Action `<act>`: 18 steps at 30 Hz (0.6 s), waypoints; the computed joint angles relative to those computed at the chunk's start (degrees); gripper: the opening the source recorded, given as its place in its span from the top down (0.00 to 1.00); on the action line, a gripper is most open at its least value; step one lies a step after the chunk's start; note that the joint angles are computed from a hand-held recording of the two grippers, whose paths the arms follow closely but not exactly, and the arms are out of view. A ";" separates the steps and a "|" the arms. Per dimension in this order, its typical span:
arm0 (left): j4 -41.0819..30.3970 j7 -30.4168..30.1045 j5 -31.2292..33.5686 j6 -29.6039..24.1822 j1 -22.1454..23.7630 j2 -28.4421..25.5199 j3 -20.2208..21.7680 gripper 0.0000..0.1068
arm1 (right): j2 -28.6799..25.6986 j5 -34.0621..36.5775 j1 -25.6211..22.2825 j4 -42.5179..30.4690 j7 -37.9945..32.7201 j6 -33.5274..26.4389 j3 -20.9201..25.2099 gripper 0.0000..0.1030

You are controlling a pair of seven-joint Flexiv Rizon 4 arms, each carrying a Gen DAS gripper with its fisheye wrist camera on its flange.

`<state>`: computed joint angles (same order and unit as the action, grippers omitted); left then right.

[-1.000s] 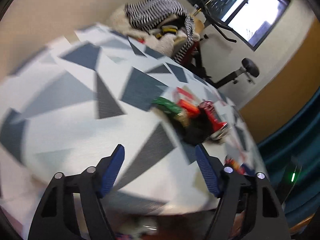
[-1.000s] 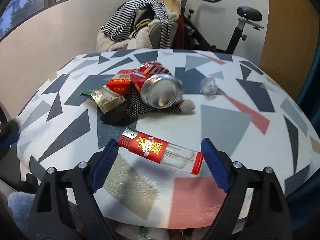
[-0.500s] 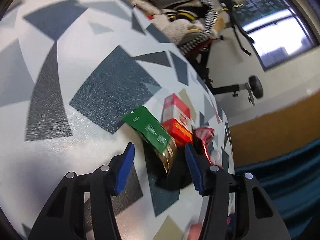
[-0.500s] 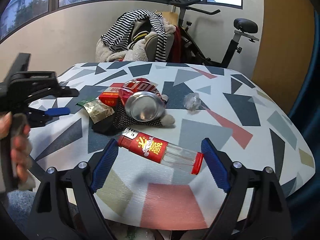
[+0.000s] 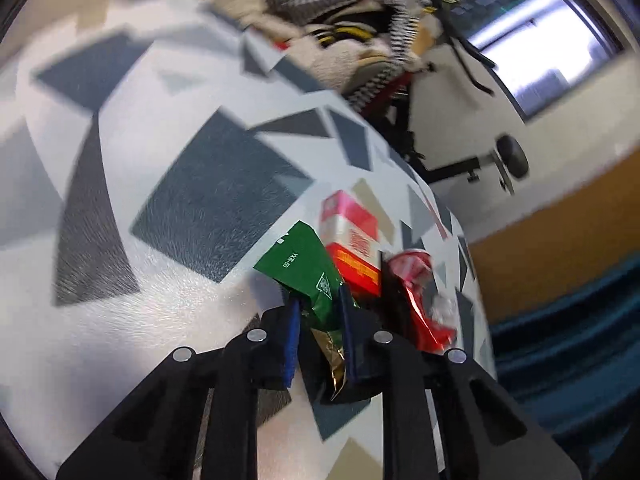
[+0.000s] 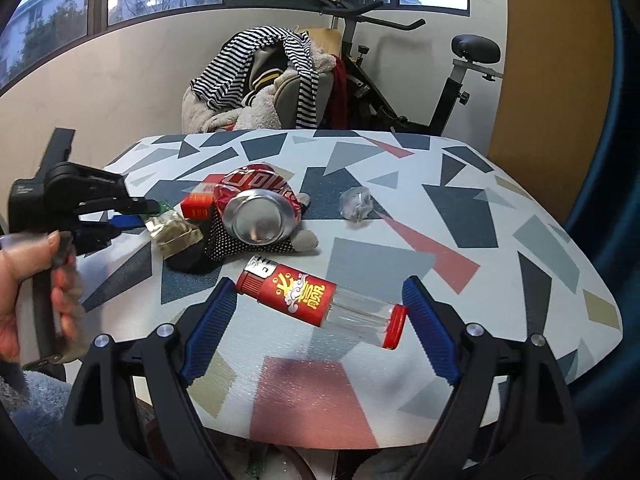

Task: Collect trash
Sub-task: 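Grasp the green foil packet with the left gripper while the right holds the tube, then lower the green packet over the brown bin and open the left gripper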

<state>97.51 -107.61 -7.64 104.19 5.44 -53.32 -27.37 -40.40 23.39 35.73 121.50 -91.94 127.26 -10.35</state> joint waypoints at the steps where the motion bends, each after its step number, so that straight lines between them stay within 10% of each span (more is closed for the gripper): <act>1: 0.89 0.68 0.70 0.34 -0.69 1.33 1.05 0.83 | 0.43 -0.58 -0.70 0.59 0.09 0.64 0.70 0.19; 18: 18.69 9.74 0.32 15.33 -21.55 17.51 21.60 0.85 | 4.76 -3.45 -5.40 9.18 -0.85 8.07 7.81 0.19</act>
<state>116.20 -97.87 -7.32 119.53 -16.11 -35.81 -5.77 -35.64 19.94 30.33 130.68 -92.79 135.33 -2.54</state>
